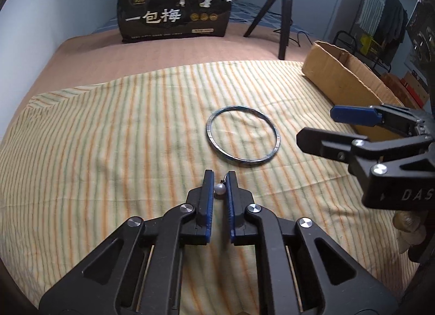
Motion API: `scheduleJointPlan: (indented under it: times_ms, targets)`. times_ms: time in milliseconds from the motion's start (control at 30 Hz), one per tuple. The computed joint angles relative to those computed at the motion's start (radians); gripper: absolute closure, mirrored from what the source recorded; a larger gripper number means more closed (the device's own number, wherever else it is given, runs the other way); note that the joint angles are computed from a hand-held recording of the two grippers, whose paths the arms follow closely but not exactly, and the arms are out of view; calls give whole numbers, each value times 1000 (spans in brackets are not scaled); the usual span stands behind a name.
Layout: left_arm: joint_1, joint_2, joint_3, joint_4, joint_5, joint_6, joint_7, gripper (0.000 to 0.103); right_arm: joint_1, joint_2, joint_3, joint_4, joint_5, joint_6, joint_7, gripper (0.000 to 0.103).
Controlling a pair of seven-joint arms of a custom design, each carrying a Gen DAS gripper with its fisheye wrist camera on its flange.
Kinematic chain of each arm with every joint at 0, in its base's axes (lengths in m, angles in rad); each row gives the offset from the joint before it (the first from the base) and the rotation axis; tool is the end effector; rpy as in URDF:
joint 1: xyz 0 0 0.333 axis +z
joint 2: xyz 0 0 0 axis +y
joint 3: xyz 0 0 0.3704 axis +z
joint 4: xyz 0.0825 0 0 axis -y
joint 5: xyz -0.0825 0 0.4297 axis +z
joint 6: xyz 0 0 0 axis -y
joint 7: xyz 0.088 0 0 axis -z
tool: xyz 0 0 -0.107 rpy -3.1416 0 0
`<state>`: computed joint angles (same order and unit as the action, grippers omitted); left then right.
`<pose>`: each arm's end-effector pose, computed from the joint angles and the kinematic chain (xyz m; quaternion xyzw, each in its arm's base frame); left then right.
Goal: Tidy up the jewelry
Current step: 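Close the left tool on the second pearl earring while the right tool grasps the blue bangle, then carry the earring in the left tool and the bangle in the right tool over the box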
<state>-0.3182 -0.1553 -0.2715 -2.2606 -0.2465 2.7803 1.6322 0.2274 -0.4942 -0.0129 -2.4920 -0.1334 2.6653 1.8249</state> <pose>0.4778 -0.3144 0.5312 -0.4964 0.8016 -0.3137 0.1123 0.4463 0.1005 0.5656 -0.6863 0.6481 -0.2097 0.2550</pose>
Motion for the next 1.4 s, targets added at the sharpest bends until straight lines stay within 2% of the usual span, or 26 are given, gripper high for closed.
scheduleJointPlan:
  times_ms: [333, 700, 800, 1000, 1067, 1133, 1400]
  targets:
    - [26, -3, 13, -10, 13, 15, -21, 95, 37, 75, -2, 34, 24, 11, -67, 29]
    - [42, 7, 29, -7, -13, 32, -20, 95, 34, 140, 27, 69, 0, 31, -78, 29]
    - [44, 7, 33, -7, -26, 35, -14, 96, 28, 162, 39, 83, -23, 34, -72, 24]
    - [45, 8, 40, -4, -60, 36, 7, 96, 23, 194, 45, 103, -44, 43, -54, 24]
    - [48, 9, 38, -3, -57, 36, 5, 96, 26, 199, 42, 107, -39, 40, -55, 24]
    - [51, 8, 34, -3, -50, 38, -1, 96, 34, 196, 34, 104, -23, 43, -68, 32]
    - [63, -9, 27, -9, -12, 36, -46, 96, 43, 183, 26, 99, 17, 38, -87, 32]
